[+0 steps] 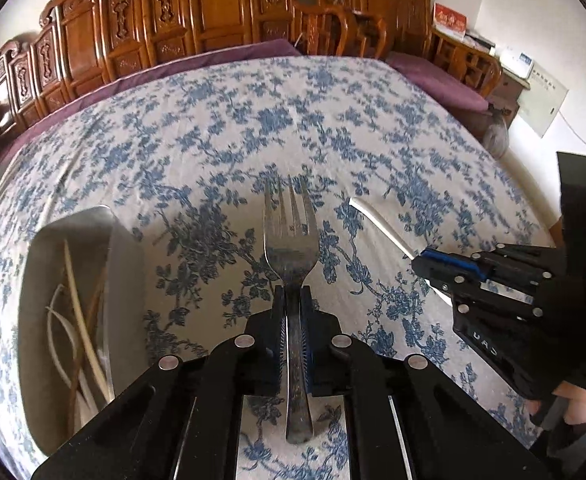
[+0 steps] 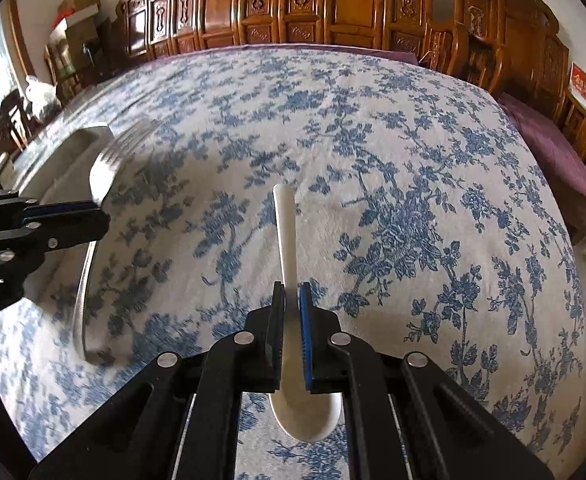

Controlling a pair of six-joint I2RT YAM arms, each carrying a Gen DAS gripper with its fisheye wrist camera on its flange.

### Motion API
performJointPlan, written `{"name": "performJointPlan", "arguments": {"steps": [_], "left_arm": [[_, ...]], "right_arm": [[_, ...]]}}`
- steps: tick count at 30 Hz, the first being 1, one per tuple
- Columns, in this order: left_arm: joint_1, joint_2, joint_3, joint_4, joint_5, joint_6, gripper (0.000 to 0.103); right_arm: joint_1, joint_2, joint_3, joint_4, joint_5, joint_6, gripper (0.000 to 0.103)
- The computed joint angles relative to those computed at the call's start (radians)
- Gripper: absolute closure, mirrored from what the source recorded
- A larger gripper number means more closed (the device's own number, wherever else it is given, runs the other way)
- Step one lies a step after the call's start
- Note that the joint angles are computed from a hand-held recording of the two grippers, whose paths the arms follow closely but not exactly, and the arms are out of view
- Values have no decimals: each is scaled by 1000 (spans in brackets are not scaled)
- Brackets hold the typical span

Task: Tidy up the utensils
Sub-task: 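Lift the metal fork with the left tool while the right tool lifts the white spoon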

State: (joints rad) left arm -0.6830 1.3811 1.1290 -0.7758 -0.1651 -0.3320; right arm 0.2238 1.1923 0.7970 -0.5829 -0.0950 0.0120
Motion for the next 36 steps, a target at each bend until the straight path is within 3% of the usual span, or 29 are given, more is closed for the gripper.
{"name": "performJointPlan", "arguments": {"steps": [12,22,29,32,36], "left_arm": [[27,-109,-6,-37,10,61,97],[60,133,-1,42,33,105,98],[59,164,2,27,30,105,97],[69,158,-2,15,42,99,90],[75,155,-5,16,56,100,94]], "right_arm": [[87,17,8,14,64,36,94],[63,18,-6,13,81,18,94],[52,27,3,18,62,15,94],[65,32,6,19,67,14,94],[68,32,5,19,70,15,94]]}}
